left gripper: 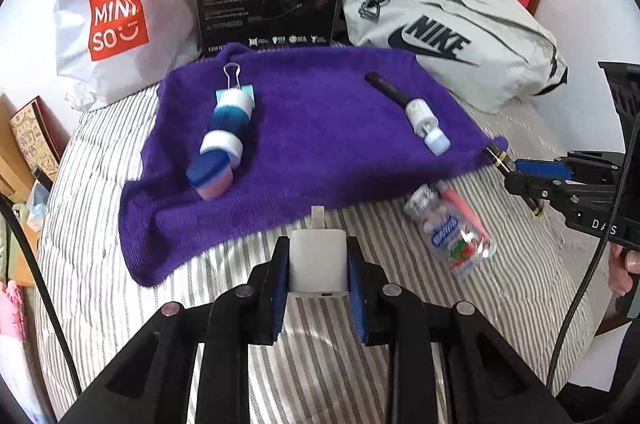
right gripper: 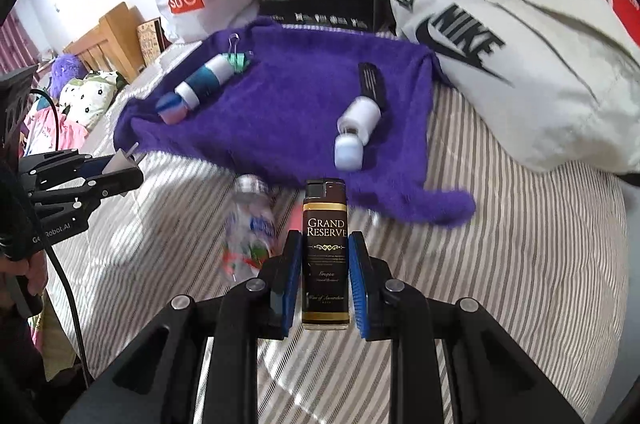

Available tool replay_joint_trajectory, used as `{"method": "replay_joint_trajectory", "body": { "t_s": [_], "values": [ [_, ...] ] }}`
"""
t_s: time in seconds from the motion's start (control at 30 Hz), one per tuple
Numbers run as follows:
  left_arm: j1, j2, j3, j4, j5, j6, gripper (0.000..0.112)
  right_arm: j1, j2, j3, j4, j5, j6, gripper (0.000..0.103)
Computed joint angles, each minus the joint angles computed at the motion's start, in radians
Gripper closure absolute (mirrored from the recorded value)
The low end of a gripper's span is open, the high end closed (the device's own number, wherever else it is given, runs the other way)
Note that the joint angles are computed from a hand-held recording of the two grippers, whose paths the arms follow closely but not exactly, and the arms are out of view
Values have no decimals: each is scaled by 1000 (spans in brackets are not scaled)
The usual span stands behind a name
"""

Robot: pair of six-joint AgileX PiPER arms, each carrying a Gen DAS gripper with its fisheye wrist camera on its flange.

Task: Organize rigid objects
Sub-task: 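Carry the charger and Grand Reserve box onto the towel with both tools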

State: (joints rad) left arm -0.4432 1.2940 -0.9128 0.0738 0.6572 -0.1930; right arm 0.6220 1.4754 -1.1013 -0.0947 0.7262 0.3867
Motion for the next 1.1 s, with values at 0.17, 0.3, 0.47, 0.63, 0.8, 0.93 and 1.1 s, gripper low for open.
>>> {"method": "replay_joint_trajectory", "body": {
  "t_s": [0.17,0.3,0.47,0.63,0.8,0.93,1.1],
  "values": [
    [60,51,-78,-60,16,85,87,-42,66,-104,59,1,-79,80],
    [96,118,-159,-100,25,140,87,-72,146,-203,103,11,-143,80],
    [119,226,-260,-133,26,189,87,-97,258,-312,150,23,-186,80],
    [136,332,-342,-177,18,239,87,-111,354,-383,184,27,-211,80],
    [151,433,-419,-207,20,263,87,-108,432,-440,200,38,-229,80],
    [153,494,-474,-216,26,269,87,-96,469,-468,180,51,-230,80],
    [139,561,-540,-186,31,240,87,-106,490,-470,200,51,-259,80]
  ]
}}
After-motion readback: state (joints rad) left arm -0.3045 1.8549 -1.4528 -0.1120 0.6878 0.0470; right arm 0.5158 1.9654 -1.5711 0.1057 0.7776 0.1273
